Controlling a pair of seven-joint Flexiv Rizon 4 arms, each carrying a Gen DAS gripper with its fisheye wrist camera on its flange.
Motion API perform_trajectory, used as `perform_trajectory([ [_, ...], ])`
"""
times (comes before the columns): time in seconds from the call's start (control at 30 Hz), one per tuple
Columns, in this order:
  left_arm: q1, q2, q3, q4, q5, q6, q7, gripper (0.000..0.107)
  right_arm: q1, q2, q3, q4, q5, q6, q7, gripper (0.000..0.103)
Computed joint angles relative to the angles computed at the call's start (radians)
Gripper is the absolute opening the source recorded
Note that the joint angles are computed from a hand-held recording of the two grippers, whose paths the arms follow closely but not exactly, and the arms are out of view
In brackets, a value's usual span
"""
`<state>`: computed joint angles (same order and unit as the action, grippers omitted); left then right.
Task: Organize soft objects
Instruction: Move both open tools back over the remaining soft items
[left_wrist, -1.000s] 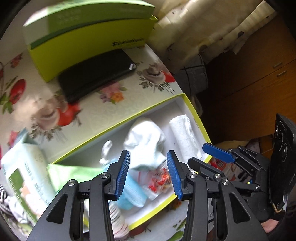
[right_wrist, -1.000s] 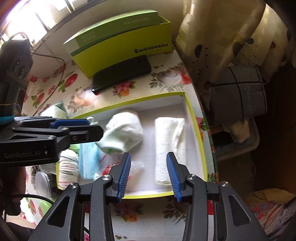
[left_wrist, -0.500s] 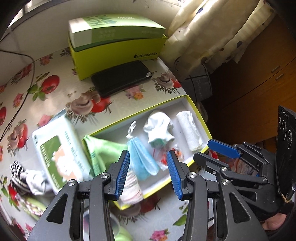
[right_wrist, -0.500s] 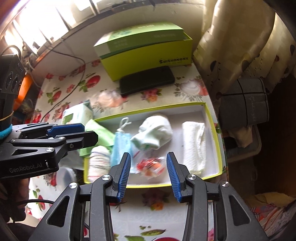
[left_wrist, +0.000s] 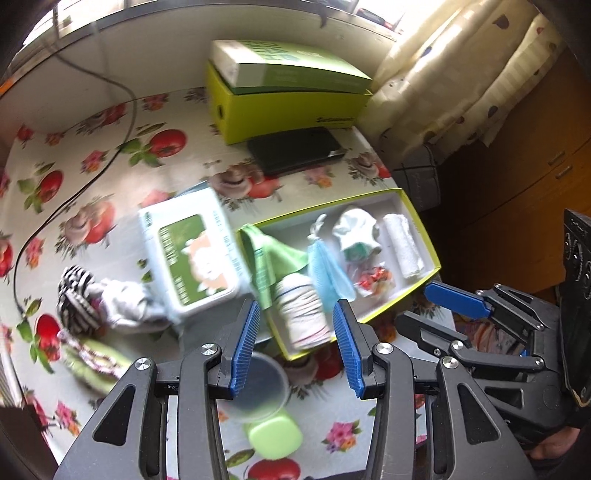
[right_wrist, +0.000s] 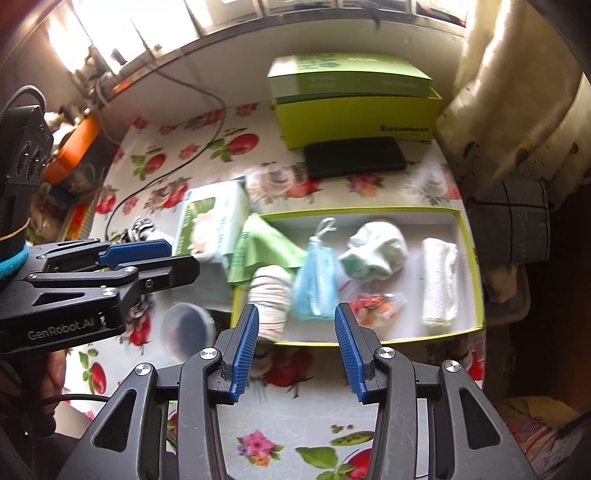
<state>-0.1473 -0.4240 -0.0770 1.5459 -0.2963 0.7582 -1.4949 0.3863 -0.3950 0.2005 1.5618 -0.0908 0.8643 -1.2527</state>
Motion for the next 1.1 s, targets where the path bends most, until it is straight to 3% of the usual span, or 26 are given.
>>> perform_trajectory([
  [0.33, 0.013, 0.087, 0.029, 0.114, 0.019, 0.04, -0.021, 0.043, 0.039, -0.003, 0.022, -0.015, -0.002, -0.023, -0.023, 0.043],
  [0.7, 0.02, 0.167, 0.063, 0.199, 0.099, 0.078, -0.111, 0.043, 0.069, 0.006, 0.039, -0.017, 0.01, -0.044, -0.054, 0.044],
  [1.1, 0.042, 0.208, 0.069, 0.249, 0.117, 0.086, -0.148, 0.043, 0.093, -0.003, 0.045, -0.044, 0.013, -0.066, -0.088, 0.044],
])
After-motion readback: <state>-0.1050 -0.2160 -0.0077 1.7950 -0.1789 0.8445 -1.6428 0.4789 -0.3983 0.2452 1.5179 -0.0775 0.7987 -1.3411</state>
